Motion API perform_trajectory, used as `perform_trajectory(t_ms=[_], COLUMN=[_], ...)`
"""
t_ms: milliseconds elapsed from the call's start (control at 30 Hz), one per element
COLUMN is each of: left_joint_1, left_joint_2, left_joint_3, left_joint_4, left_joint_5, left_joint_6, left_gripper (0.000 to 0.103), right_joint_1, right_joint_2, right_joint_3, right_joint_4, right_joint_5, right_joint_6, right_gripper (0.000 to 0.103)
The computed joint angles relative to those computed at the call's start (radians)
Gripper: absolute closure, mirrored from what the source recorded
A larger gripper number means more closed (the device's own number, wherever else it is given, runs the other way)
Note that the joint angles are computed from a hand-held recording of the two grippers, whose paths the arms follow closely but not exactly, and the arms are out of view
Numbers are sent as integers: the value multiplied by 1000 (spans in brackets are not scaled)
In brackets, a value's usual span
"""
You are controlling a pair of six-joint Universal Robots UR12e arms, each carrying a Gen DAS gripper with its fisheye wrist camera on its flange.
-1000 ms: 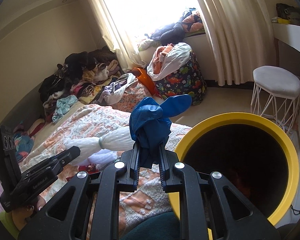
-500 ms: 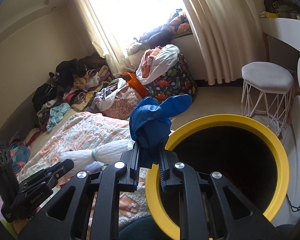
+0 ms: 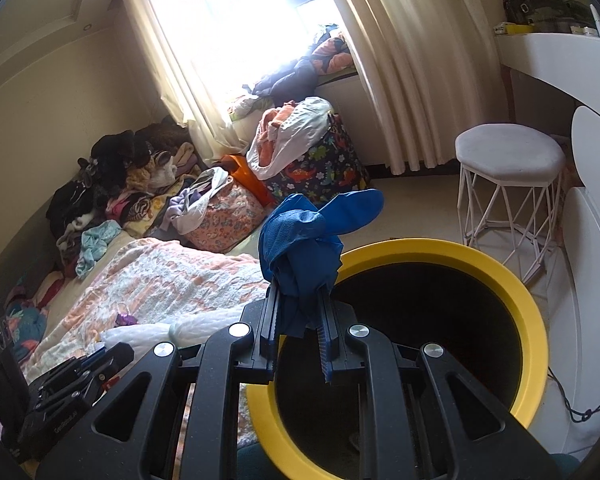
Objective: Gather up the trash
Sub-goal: 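Carry the blue cloth with the right tool over the bin while the left tool carries the foam sleeve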
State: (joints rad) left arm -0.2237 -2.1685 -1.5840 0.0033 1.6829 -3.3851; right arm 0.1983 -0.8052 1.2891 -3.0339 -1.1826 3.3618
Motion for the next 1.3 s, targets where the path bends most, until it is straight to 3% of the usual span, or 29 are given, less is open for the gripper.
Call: perform_trajectory(t_ms=[967,1300], left_joint_1=[-47,-49], left_joint_2=[-64,-84], left_joint_3=[89,119], left_joint_4=[-75,-114], left_joint_5=[-73,-105], left_joint_6=[166,191], left_gripper=[90,90], right_joint_1=[-29,-36], right_joint_2=[24,33], right_joint_3=[-22,-31], right_joint_4=[70,108], right_joint_5=[-77,-74], right_joint_6=[70,75], right_gripper=[88,88])
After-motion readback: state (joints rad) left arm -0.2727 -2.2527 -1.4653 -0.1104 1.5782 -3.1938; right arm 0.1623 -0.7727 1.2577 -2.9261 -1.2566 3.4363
